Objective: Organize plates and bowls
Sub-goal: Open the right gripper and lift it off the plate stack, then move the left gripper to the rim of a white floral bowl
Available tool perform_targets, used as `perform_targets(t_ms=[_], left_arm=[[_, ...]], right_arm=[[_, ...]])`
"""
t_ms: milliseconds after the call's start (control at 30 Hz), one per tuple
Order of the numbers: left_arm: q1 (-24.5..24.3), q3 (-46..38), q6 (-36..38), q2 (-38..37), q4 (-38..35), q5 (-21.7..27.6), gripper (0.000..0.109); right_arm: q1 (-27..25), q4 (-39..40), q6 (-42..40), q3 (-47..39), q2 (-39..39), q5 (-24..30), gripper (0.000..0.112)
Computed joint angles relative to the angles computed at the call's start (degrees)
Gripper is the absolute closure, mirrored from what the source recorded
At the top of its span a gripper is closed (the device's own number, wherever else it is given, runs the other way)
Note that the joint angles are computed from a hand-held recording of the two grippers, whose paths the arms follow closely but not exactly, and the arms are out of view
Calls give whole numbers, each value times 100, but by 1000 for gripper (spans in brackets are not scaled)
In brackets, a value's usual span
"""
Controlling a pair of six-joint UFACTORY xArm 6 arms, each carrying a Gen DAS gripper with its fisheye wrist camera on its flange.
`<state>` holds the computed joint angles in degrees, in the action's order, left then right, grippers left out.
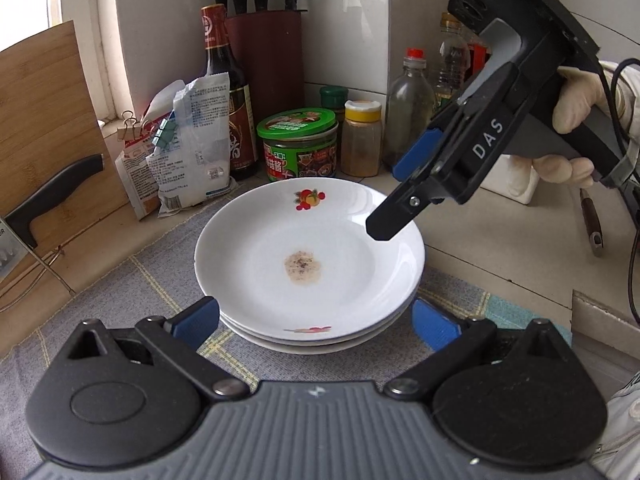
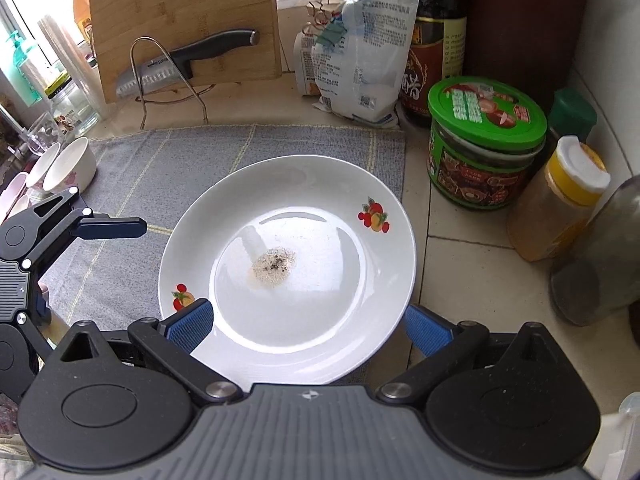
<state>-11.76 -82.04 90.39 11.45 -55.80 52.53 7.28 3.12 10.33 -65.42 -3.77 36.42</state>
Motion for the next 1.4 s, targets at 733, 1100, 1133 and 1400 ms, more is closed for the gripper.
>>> perform_targets(t_ms=[733,1100,1133,1400], left_arm=[[1261,846,-258,-796,-551,-590,6],[2458,-182,-246,-130,-217,515,6],[2527,-304,-297,-42,-175,577,6],[2927,-1056,-291,528,72,928,6]], right_arm=[[1191,-2677,1593,-49,442,-1633,9],[2080,-2992,2406,-1736,1794,-1075,9],[2132,-3008,2436,-1885,1914,-1036,9],[2483,-2803,2474,-3047,2886,-784,9]])
